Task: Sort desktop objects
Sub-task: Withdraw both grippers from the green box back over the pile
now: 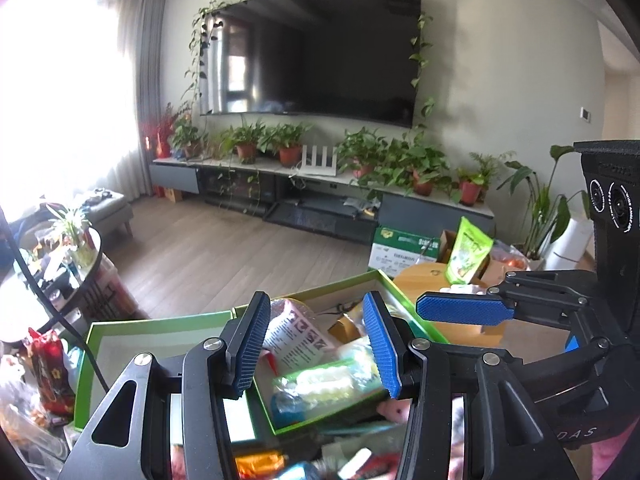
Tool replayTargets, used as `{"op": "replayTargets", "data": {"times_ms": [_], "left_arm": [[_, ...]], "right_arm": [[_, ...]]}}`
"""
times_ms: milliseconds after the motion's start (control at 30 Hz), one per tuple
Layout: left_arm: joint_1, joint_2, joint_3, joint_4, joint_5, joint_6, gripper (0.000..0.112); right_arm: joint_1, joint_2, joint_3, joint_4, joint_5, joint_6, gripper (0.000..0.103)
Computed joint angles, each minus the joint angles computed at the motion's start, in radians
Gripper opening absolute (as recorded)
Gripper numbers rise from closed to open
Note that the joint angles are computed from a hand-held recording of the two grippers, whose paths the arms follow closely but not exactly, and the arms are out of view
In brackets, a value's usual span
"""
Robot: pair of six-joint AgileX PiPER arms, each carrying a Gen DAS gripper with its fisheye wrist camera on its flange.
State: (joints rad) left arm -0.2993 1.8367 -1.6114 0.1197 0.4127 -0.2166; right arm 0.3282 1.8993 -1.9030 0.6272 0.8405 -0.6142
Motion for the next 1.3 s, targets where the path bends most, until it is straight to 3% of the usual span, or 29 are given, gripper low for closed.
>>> {"op": "replayTargets", "data": {"times_ms": [600, 700, 967, 1200, 1300], "left_arm": [[-0.113, -0.317, 0.383, 0.167, -0.116, -0.189, 0.049], [-0.137, -0.331, 0.423, 0.211, -0.139, -0.235, 0.049], [-0.173, -0.317, 0.473, 0.139, -0.183, -0.200, 0.049], [-0.220, -0.292, 0.508, 0.250, -0.215, -0.341, 0.049], [-0.225, -0.277, 0.518, 0.177, -0.233, -0.278, 0.049]], "right_arm": [[0.055, -0.369, 0.448, 0.015, -0.138, -0.032, 0.038], [0.044, -0.407, 0.518, 0.039, -0.155, -0.044, 0.040], [0.003, -0.481, 0.686, 0.145, -0.185, -0.131, 0.042], [-0.028, -0.514, 0.792, 0.197, -0.213, -0.186, 0.044], [-0.033, -0.527, 0.835, 0.194, -0.241, -0.175, 0.049]]}}
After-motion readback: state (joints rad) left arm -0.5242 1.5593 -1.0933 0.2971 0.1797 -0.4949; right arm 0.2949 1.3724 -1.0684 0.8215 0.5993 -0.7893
